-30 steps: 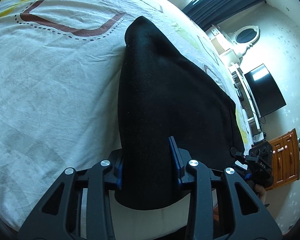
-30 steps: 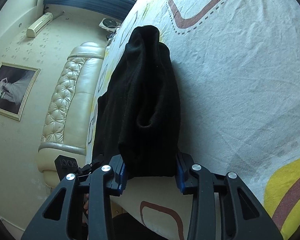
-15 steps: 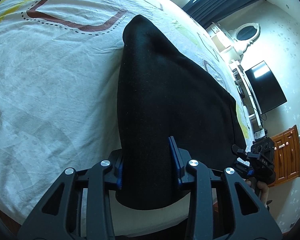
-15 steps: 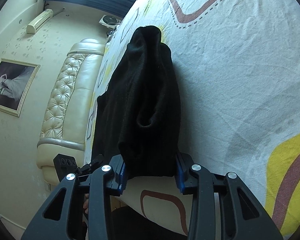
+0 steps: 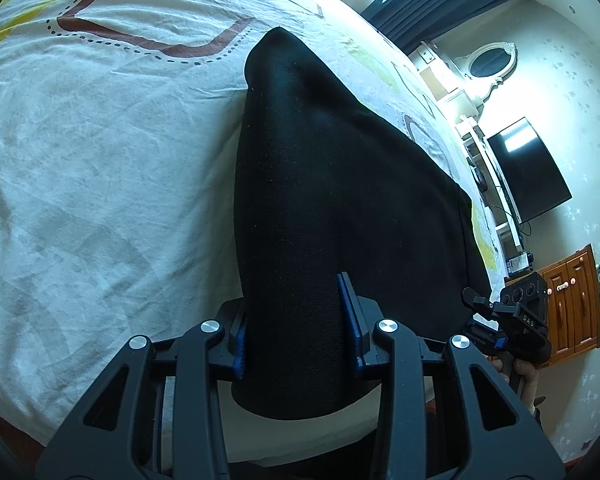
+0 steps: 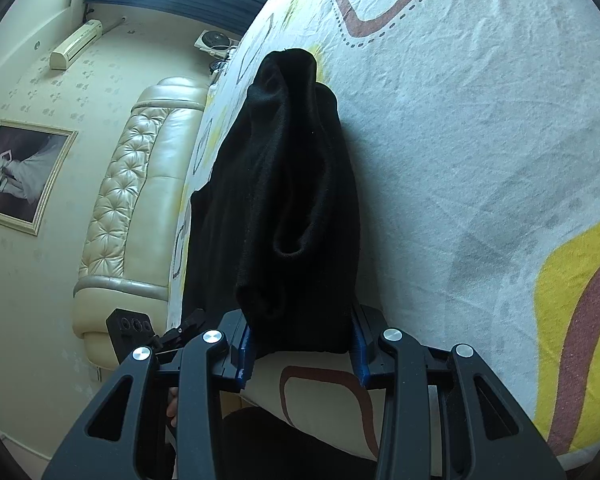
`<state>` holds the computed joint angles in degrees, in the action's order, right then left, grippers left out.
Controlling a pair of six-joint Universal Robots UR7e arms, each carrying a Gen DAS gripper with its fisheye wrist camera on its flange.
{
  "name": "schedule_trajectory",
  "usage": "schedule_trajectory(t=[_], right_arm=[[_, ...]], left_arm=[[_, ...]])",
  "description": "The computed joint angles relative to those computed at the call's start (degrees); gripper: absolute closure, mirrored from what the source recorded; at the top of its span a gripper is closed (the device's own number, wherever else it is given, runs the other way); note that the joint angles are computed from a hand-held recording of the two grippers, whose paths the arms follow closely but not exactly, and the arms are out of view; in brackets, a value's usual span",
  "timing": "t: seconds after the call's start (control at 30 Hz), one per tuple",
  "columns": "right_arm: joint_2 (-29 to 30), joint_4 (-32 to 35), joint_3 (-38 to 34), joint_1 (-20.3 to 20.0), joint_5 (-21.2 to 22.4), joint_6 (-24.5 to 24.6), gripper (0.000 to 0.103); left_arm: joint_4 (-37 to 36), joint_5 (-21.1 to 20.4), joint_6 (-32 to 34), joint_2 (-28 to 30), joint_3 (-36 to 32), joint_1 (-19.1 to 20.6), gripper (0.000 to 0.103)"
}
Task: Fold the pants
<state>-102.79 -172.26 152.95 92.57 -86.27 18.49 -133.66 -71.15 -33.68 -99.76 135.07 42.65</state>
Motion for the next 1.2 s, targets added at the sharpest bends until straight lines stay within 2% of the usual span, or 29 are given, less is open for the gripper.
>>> schedule_trajectory(t=[0.17, 0.9, 1.07, 1.2], right_arm=[[-1.03, 0.78, 0.42, -1.26, 0.98, -0.66, 0.065], [-1.69, 0.62, 1.06, -2.07, 1.36, -0.85, 0.064], [-2.33, 0.99, 0.74, -1.12, 0.63, -0.62, 0.064], [-3.34, 1.89, 1.16, -2.18, 1.25, -1.17, 0.064]], left_arm=[[0.05, 0.15, 0.08, -0.16, 0.14, -0.16, 0.067], [0.09, 0.06, -0.24, -0.33, 0.32, -0.25, 0.066], [2.61, 3.54, 0.12, -1.09, 0.45, -3.28, 0.066], [2.85, 2.59, -0.44, -1.89, 0.78, -2.8, 0.066]])
